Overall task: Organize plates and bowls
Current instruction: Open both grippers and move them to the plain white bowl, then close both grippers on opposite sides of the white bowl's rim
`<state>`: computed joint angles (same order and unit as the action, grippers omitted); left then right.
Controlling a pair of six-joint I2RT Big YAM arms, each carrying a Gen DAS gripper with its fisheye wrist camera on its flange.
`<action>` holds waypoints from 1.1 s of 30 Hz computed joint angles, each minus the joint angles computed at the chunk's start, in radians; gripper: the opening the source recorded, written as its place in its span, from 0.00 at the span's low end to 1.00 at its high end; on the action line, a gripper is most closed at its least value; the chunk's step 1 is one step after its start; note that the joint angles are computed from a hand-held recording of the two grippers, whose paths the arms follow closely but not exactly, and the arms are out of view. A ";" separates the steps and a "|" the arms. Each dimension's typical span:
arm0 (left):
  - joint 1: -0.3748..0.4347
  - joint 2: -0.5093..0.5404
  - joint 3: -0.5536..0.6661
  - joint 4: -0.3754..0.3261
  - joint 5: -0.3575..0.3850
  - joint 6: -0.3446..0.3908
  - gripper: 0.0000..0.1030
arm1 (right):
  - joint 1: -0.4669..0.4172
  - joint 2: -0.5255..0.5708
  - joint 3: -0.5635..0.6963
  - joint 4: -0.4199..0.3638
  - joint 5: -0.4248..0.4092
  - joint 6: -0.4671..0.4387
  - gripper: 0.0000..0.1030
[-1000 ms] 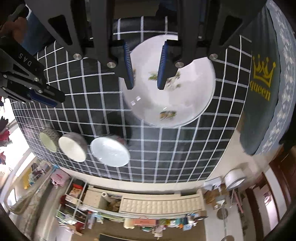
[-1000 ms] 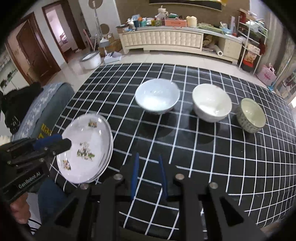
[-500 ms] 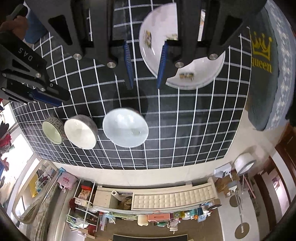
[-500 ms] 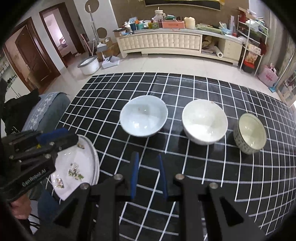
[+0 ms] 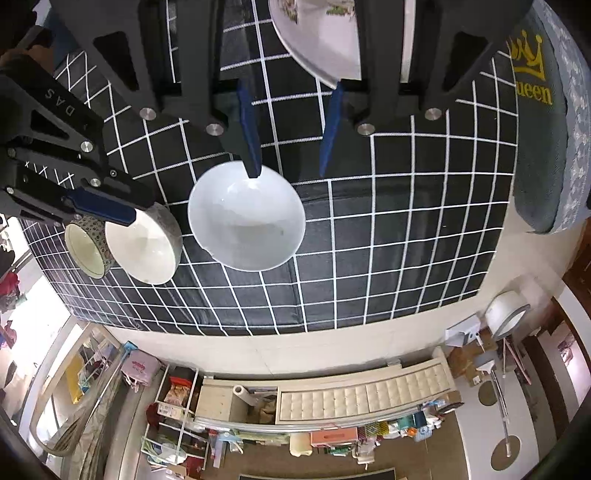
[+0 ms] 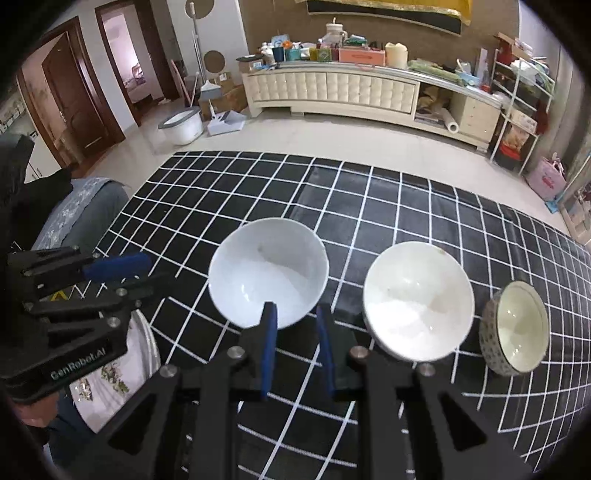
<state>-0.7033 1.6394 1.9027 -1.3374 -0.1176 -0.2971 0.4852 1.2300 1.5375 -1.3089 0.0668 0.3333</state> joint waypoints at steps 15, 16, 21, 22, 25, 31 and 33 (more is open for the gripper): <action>0.040 0.145 0.097 -0.071 0.047 -0.007 0.30 | -0.074 0.102 0.026 0.008 -0.065 -0.066 0.39; 0.042 0.152 0.105 -0.076 0.052 -0.009 0.30 | -0.076 0.111 0.031 0.004 -0.060 -0.068 0.39; 0.046 0.181 0.135 -0.087 0.053 0.002 0.30 | -0.088 0.146 0.046 -0.008 -0.063 -0.086 0.39; 0.047 0.187 0.139 -0.090 0.053 0.003 0.30 | -0.087 0.151 0.047 -0.009 -0.064 -0.085 0.39; 0.050 0.201 0.147 -0.100 0.050 0.003 0.30 | -0.094 0.164 0.047 -0.022 -0.086 -0.075 0.39; 0.049 0.221 0.166 -0.117 0.054 0.028 0.30 | -0.091 0.174 0.031 -0.027 -0.109 -0.078 0.39; 0.048 0.234 0.182 -0.133 0.058 0.026 0.29 | -0.090 0.172 0.025 -0.024 -0.110 -0.075 0.34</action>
<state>-0.6556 1.8735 2.0846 -1.4707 -0.0594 -0.2708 0.3948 1.4025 1.5624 -1.3328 -0.0432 0.2586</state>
